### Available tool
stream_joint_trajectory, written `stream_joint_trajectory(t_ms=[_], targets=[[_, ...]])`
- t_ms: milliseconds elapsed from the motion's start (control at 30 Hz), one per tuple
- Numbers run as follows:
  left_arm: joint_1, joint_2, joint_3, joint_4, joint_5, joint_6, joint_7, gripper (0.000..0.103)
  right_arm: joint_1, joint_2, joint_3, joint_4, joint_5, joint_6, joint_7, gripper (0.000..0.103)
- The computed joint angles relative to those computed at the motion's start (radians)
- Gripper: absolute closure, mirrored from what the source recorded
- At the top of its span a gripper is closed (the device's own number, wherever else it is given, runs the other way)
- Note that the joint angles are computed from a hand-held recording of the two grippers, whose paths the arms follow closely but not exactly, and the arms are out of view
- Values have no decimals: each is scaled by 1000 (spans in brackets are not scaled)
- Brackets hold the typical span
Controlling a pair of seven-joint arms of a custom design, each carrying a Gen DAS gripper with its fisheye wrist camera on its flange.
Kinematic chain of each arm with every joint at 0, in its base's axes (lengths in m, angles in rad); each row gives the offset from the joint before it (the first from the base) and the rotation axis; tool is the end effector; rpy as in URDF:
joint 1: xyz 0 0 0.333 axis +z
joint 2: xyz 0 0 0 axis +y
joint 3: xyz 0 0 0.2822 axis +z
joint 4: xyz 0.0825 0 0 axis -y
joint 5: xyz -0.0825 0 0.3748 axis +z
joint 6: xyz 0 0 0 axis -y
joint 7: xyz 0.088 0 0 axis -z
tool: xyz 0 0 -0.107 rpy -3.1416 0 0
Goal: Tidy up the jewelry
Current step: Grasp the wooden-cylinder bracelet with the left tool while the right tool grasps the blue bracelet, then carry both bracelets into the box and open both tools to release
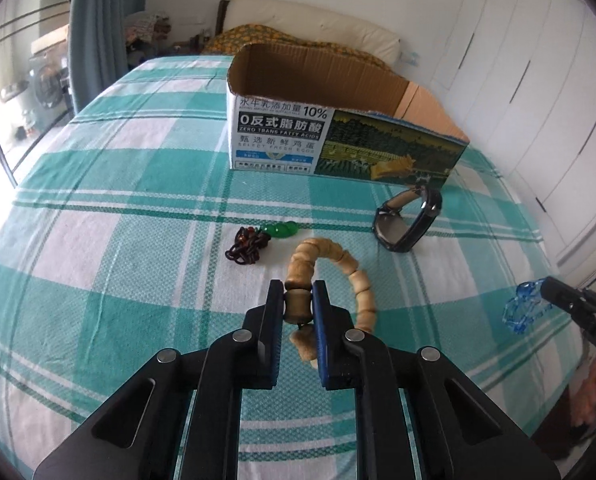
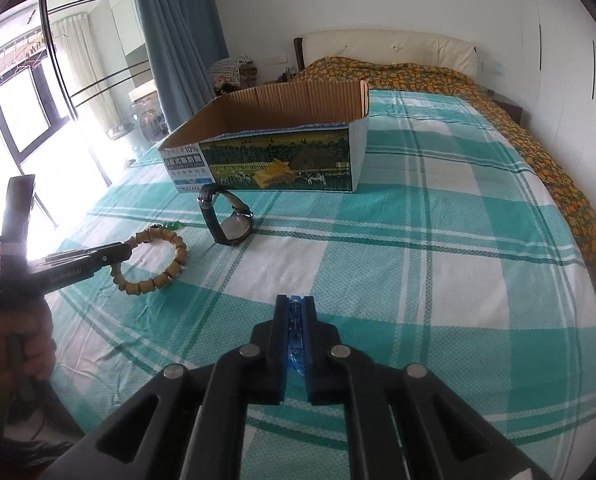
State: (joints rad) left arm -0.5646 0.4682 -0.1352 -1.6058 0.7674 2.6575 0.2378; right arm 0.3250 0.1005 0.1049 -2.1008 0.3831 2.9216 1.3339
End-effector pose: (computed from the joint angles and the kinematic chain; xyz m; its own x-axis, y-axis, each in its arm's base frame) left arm 0.5300 -0.4537 0.3951 -0.0011 -0.9733 0.2295 -0.7567 -0.1493 -0.6365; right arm 0.5518 0.2259 0.4252 0.3671 -0.9159 -0.1625 -0.7340 -0.1779 -0.6554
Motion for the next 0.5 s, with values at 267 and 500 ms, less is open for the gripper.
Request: stream_joint_trajectory(t_ms=[267, 500], targets=[[12, -115, 2, -58, 81, 57, -46, 91, -14, -80, 2, 22, 204, -72, -157, 97], [63, -134, -22, -39, 54, 76, 19, 91, -5, -64, -6, 78, 165, -91, -152, 97]])
